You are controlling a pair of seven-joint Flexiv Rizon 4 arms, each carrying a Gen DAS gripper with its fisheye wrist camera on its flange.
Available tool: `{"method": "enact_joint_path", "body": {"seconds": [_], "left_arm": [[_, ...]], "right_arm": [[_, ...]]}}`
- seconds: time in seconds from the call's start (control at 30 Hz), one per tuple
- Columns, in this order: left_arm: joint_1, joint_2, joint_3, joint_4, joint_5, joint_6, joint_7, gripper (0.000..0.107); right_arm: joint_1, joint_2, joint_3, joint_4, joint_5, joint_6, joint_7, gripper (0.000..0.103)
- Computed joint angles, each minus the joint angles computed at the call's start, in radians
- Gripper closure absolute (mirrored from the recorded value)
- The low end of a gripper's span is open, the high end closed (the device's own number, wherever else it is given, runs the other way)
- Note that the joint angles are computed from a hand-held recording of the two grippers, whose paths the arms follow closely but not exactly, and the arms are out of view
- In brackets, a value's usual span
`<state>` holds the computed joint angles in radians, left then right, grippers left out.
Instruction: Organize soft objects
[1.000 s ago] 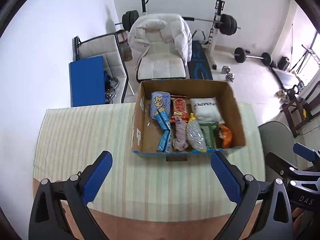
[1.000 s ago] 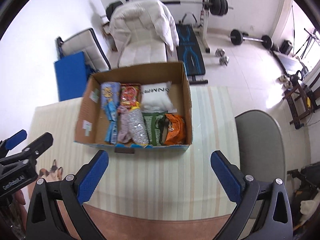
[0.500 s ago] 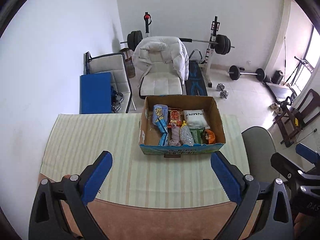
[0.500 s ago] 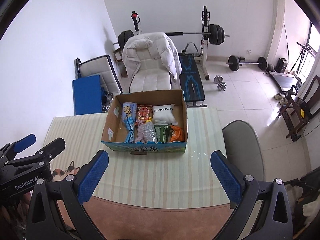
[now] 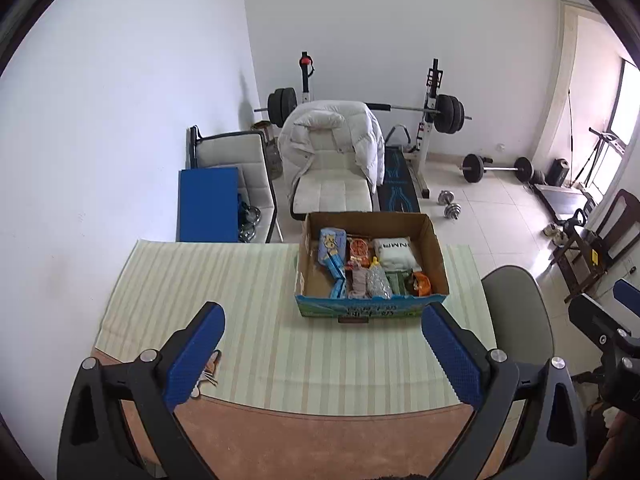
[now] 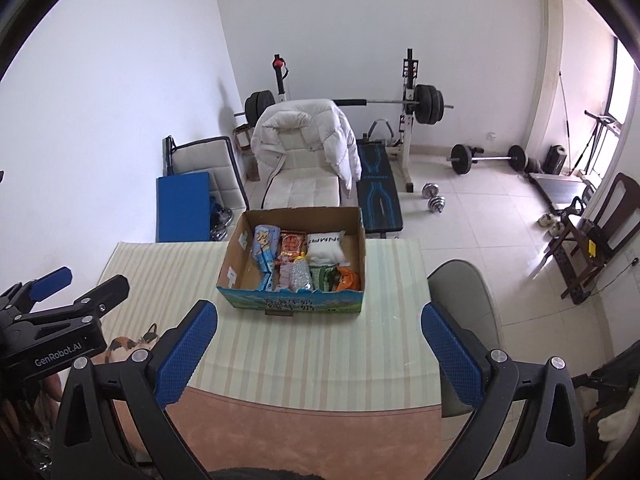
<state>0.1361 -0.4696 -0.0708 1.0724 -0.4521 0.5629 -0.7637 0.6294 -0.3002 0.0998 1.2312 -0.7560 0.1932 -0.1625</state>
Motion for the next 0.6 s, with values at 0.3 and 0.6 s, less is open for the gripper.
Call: {"method": "enact_joint_path", "body": {"seconds": [0.3, 0.6], "left_arm": [[-0.001, -0.029, -0.009, -0.041, -0.005, 0.015, -0.011, 0.006], [-0.003, -0.034, -0.010, -0.050, 0.006, 0.014, -0.011, 0.006]], "right_arm": [[0.004, -0.020, -0.019, -0.038, -0.037, -0.016, -0.016, 0.000], [-0.003, -0.031, -0.029, -0.050, -0.032, -0.005, -0.023, 0.000]]}}
